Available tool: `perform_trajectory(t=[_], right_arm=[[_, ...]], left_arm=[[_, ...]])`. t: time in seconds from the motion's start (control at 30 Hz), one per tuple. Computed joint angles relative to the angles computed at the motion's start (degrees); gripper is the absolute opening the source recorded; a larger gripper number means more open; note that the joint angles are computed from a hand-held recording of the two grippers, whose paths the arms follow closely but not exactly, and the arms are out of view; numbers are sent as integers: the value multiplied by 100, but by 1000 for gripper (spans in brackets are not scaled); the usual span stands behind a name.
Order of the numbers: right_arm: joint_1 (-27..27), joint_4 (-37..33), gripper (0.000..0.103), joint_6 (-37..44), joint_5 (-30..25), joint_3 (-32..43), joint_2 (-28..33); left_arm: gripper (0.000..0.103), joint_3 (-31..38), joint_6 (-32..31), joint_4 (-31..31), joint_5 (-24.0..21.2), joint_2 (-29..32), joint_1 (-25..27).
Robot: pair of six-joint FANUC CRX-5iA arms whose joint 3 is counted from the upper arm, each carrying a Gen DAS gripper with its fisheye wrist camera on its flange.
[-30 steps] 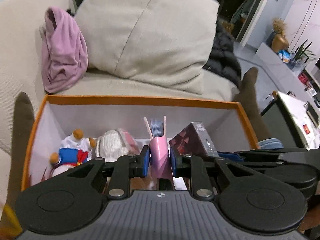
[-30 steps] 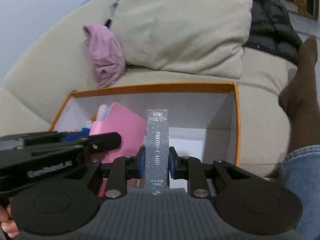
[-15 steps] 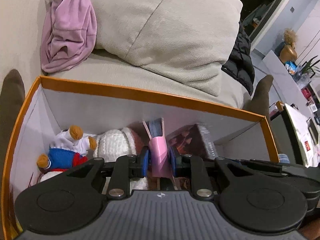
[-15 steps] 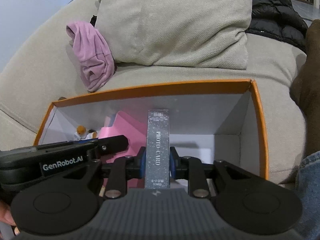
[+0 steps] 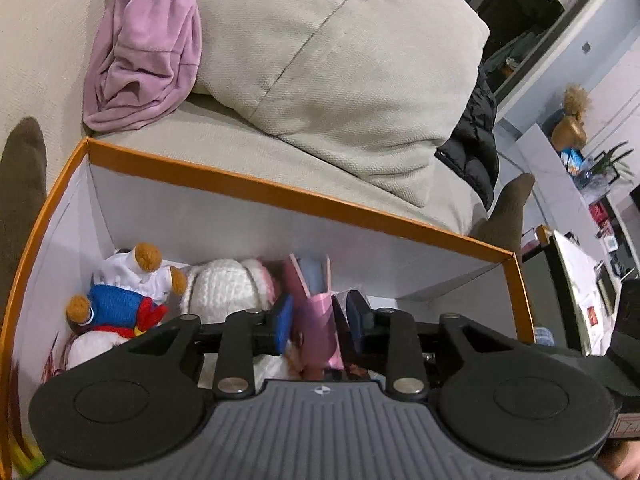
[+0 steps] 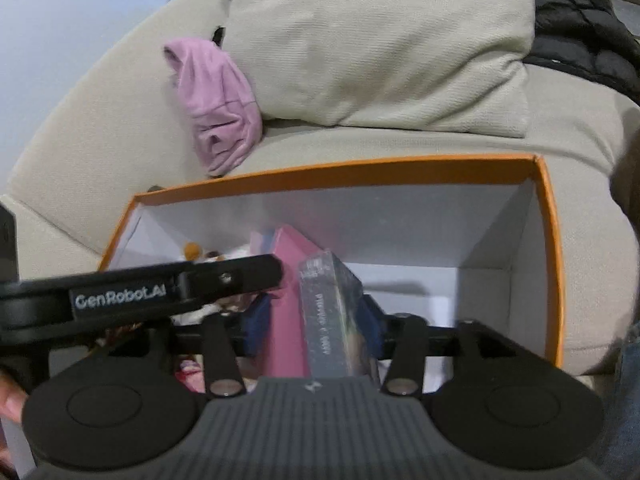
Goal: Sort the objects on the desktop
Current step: 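Carry both items into the orange box and open both tools, then lift both open tools up out of the box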
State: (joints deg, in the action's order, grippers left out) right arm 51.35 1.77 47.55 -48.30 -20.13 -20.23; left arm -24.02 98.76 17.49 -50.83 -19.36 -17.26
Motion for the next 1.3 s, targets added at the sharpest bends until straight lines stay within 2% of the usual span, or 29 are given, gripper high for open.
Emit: perform_trajectory(t=[0.13,0.23,0.43,0.53,0.63,0.7,0.8,0.9,1.0,1.1,1.3], right_arm=[[-76,-279,53,284,-198,147,-13],[223,142,62,297,-407,100,-113],[658,444,62,513,-1155,207,-129],[715,353,61,743,-1472,304,-58],[658,219,60,731,-1688,462,143],[527,-34,51,819,-1763,605,286],[500,-206,51,1004,-1721,680,345],[776,276,51,835,-1726,616,351],[792,305,52,928,-2032,798,458],[892,620,53,882,-2190,805,562],[894,613,55,1058,-1780,768,620]], left_arm=[[34,49,134,-86,-43,-28,-44],[34,179,175,-245,-172,-97,-103],[34,426,223,-657,-616,-466,-206],[34,502,328,-1011,-848,-748,-317],[34,300,279,-981,-885,-1148,-278],[34,158,283,-941,-869,-1362,-226],[34,9,384,-1028,-814,-1575,-182],[34,-179,186,-752,-780,-1684,40],[34,-302,20,-577,-736,-1794,155],[34,-366,-90,-441,-716,-1822,202],[34,-424,-57,-390,-715,-1926,292]])
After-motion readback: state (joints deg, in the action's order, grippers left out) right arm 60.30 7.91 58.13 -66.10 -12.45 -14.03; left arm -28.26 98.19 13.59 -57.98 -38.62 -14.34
